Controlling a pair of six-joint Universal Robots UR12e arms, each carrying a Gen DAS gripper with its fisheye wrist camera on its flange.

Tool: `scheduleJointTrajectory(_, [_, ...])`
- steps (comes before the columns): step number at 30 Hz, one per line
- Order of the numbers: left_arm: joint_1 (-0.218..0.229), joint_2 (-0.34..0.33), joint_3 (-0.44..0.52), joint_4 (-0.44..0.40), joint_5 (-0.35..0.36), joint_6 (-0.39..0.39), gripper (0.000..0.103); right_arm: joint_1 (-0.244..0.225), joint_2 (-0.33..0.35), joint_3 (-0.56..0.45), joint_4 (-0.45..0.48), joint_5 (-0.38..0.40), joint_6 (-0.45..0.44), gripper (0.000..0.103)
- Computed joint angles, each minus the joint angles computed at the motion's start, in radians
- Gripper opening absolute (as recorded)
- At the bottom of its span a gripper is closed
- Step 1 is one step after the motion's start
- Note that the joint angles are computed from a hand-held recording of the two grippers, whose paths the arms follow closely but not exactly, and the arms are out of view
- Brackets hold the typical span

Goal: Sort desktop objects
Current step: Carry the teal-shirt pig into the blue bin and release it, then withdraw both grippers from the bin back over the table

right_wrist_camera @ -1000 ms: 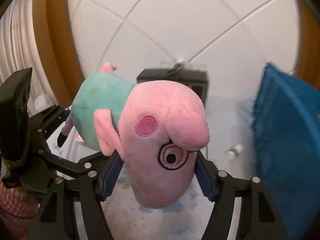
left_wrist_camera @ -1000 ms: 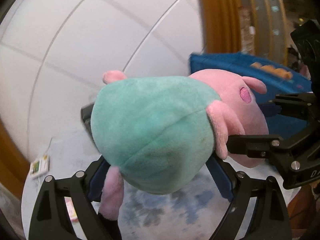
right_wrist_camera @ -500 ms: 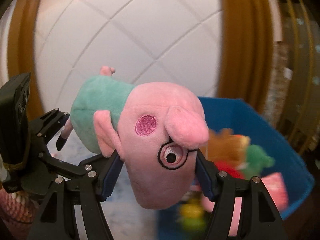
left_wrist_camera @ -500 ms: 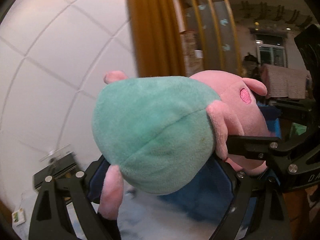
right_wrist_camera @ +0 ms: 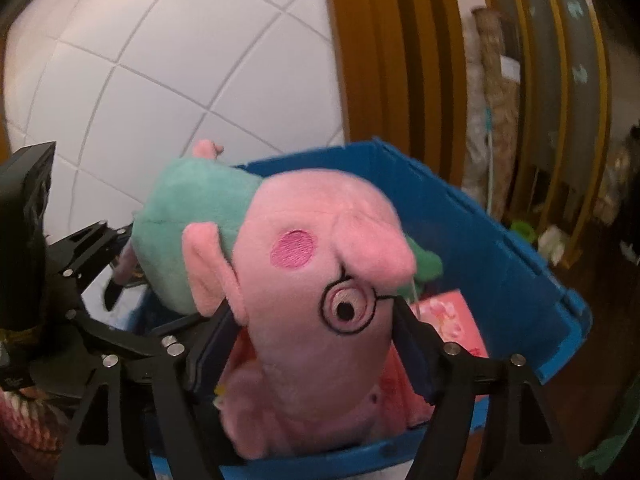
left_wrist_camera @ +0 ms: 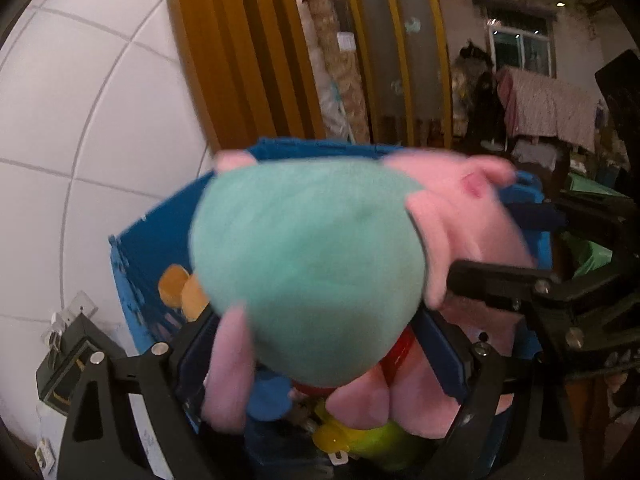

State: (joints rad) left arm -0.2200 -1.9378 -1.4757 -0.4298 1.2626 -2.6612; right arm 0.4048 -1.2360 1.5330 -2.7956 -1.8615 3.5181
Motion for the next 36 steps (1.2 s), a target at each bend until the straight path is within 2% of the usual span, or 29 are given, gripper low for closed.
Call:
scheduleJointTrajectory(2, [-0.006, -0.001, -0.003, 0.013, 0.038, -0.007, 0.091, -0.011, -0.006, 0.008, 0.012, 0.015, 0.012, 0.076])
scheduleJointTrajectory(4, [-0.006, 0.011, -0.019, 0.033, 0.066, -0.020, 0.091, -0.023, -0.010, 0.008, 0.033, 0.034, 0.021, 0.086])
scheduleJointTrajectory(6, [-0.007, 0.021, -0.032, 0.057, 0.093, -0.036, 0.091, -0.025, -0.006, 0.003, 0.046, 0.042, 0.030, 0.092])
scheduleJointTrajectory(9, [0.003, 0.027, -0.042, 0.089, 0.097, -0.073, 0.091, -0.026, -0.007, 0.005, 0.035, 0.052, 0.030, 0.103])
scheduleJointTrajectory(13, [0.023, 0.051, -0.091, 0.176, 0.139, -0.119, 0.091, -0.016, -0.002, 0.001, 0.001, 0.049, 0.006, 0.103])
scheduleJointTrajectory(21, [0.097, 0.105, -0.176, 0.238, 0.134, -0.196, 0.091, 0.025, 0.024, -0.046, -0.042, 0.039, -0.038, 0.103])
scheduleJointTrajectory(29, [0.192, 0.152, -0.246, 0.240, 0.169, -0.235, 0.091, 0.103, 0.100, -0.170, -0.017, -0.009, -0.095, 0.103])
scheduleJointTrajectory(36, [0.309, 0.189, -0.312, 0.227, 0.137, -0.279, 0.091, 0.167, 0.205, -0.328, 0.024, -0.008, -0.139, 0.103])
